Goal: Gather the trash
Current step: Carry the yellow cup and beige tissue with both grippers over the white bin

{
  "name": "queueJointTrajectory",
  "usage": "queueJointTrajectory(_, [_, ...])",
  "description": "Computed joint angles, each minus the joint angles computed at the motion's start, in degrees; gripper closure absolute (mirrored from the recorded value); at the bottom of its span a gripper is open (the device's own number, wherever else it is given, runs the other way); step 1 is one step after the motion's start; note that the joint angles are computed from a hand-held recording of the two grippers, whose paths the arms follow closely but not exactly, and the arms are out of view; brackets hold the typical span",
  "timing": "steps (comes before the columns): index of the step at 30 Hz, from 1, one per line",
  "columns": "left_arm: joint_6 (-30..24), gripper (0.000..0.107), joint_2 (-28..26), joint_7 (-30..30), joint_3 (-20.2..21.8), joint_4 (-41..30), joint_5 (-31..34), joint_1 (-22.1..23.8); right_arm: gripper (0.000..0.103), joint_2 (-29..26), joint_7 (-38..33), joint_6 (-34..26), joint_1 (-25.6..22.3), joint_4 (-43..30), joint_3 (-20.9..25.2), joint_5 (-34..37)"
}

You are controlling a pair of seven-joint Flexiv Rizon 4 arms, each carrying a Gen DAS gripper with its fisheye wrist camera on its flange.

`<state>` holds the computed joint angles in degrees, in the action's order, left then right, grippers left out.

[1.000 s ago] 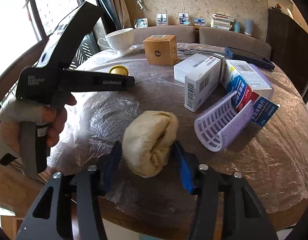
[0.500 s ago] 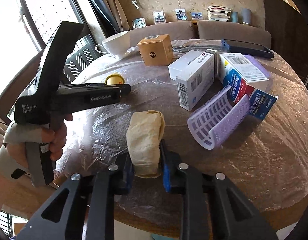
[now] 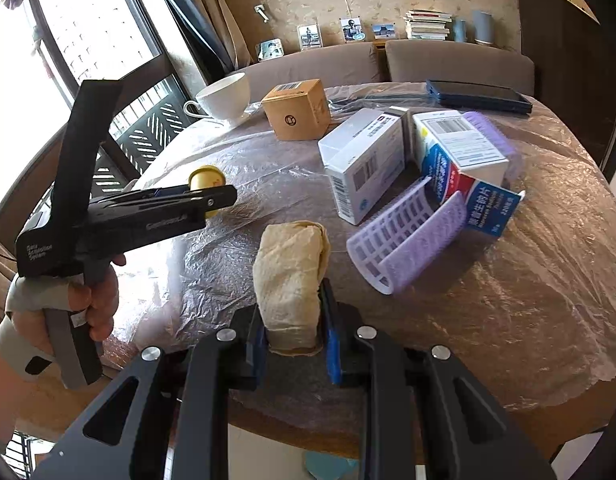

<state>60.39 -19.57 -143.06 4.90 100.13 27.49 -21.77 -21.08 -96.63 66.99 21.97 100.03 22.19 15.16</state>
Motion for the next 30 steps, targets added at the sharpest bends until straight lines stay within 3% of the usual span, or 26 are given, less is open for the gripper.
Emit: queueJointTrajectory(30, [-4.56, 0.059, 5.62, -11.95, -4.76, 2.03, 7.44, -5.58, 0.080, 6.57, -7.72, -6.28, -2.82, 3.22, -1.58, 8.63])
